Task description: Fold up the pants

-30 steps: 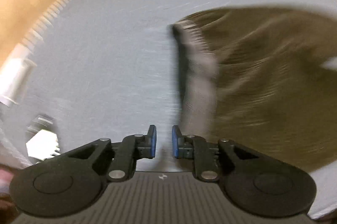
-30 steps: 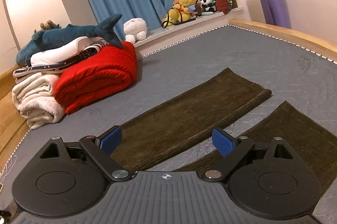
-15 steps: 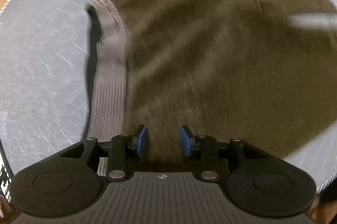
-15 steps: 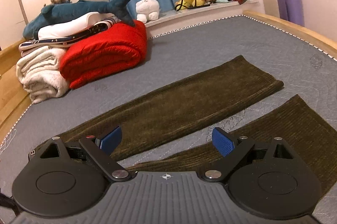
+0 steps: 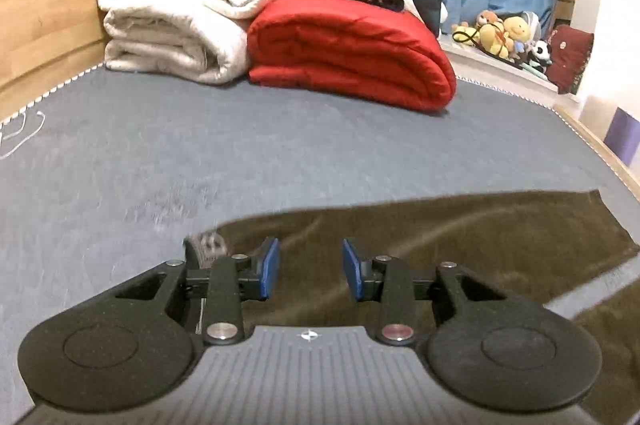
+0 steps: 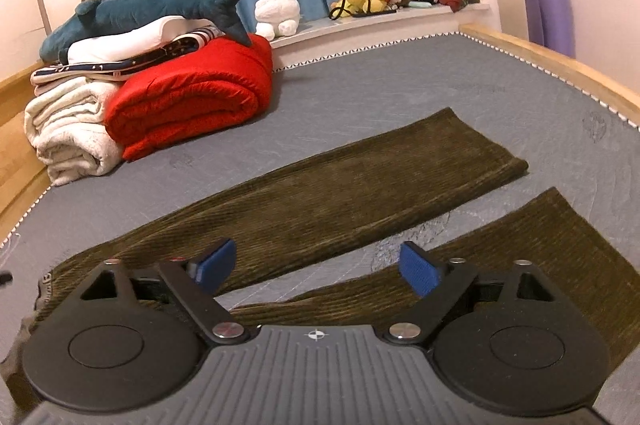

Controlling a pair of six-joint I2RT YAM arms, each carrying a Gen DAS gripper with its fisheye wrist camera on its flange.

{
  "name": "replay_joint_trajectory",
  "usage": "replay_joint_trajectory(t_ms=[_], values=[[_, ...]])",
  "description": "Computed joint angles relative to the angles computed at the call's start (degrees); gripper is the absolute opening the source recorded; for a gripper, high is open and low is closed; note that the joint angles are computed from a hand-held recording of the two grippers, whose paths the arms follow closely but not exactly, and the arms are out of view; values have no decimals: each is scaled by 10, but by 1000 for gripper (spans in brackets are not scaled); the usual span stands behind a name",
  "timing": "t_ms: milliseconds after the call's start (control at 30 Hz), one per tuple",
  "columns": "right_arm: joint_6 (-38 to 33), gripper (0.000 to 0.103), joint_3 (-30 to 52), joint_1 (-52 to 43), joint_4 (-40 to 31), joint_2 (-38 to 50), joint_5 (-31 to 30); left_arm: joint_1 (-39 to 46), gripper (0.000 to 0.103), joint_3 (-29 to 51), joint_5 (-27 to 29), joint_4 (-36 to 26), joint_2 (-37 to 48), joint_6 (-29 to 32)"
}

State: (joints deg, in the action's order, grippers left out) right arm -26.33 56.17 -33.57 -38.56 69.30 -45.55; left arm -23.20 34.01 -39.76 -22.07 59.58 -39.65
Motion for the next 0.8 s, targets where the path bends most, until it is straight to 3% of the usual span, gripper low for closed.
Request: replay_joint_trajectory(t_ms=[67, 167, 233, 333, 367, 467, 633, 800], values=[[9, 66, -8, 8, 19, -4, 4, 49, 33, 31, 41, 21, 37, 49], [28, 49, -7, 19, 32, 1, 2, 143, 10, 67, 114, 92, 153, 129], [31, 48, -2, 21, 28, 7, -5, 192, 6, 83, 158, 137, 219, 182], [19, 48, 1, 28, 24, 8, -13, 245, 8, 69, 217, 210, 271, 251], [8, 48, 1, 29, 24, 8, -15, 265, 11, 68, 241, 238, 291, 274], [-20, 51, -3, 33, 33, 12, -10, 301, 46, 79, 259, 297, 348, 317], [-27, 52, 11, 38, 34, 41, 8, 356, 54, 135, 321, 305, 441, 367], [-22, 55, 22, 35, 29, 63, 15, 386, 77, 175, 382, 283, 492, 377]])
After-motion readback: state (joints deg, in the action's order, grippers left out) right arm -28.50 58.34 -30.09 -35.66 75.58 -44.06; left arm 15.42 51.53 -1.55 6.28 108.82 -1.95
